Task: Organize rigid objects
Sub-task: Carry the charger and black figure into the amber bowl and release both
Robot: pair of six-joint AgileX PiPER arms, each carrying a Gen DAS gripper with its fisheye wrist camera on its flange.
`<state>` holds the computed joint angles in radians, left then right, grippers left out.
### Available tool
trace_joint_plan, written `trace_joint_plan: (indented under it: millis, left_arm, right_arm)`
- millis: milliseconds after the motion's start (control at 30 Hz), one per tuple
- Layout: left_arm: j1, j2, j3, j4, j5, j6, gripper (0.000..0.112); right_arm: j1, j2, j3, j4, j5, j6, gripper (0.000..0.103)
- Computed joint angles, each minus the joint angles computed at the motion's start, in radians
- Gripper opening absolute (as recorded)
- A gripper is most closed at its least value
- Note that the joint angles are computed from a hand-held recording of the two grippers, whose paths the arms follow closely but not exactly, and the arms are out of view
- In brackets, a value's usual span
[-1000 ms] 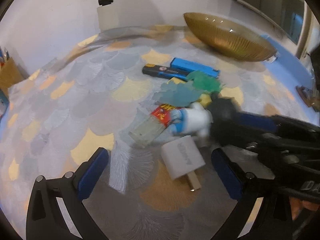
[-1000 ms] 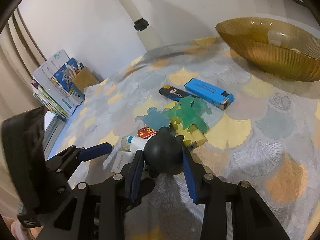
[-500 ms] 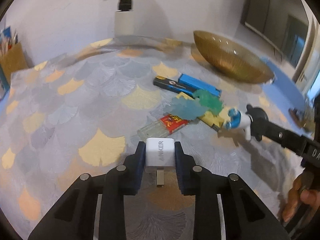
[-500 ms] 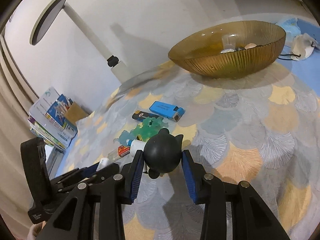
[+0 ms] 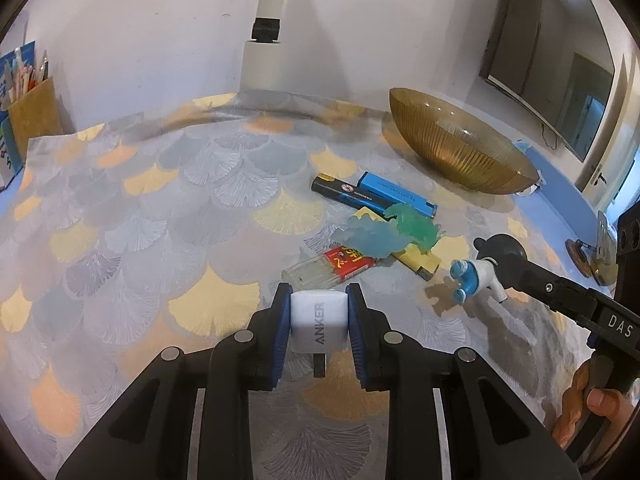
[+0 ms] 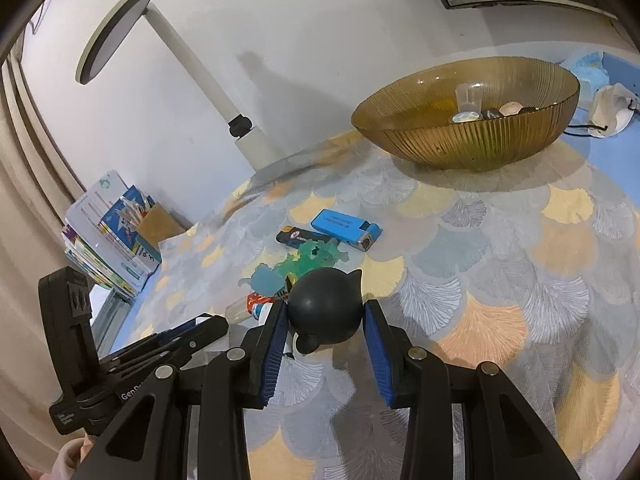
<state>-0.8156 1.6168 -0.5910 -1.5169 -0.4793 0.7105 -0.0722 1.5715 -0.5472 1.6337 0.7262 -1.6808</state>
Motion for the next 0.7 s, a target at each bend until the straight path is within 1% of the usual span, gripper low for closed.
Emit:
trace_joint_plan:
  millis: [133,267,367,400,467,567,700]
  left_arm:
    - [-0.017,-0.017,0.021,0.036,-0.030,-0.055,0.024]
    - [-0.053,-0.042,0.055,0.102,-0.082,-0.138,0.024]
    - [-0.058,-0.045,0.056,0.090,-0.094,-0.133,0.024]
    - [-0.058,-0.045,0.057,0.090,-0.096,-0.134,0.024]
    - [-0.057,-0.044,0.056,0.087,-0.097,-0.132,0.024]
    - [-0.073,-0.048,0.058,0.076,-0.122,-0.129,0.024]
    - [-0.080,-0.056,0.065,0.072,-0.138,-0.131,0.024]
  right_arm:
    - [-0.021,0.003,0.010,0.016,0.034,-0.020,0.038]
    - [-0.046,0.016,0.011,0.020,0.070,-0.024,0.038]
    - [-0.080,0.034,0.013,0.016,0.140,-0.048,0.038]
    - [-0.084,0.037,0.014,0.018,0.151,-0.056,0.038]
    - [-0.084,0.031,0.021,0.027,0.154,-0.068,0.038]
    - [-0.086,0.029,0.027,0.038,0.164,-0.082,0.038]
    - [-0.116,0.031,0.042,0.044,0.197,-0.099,0.038]
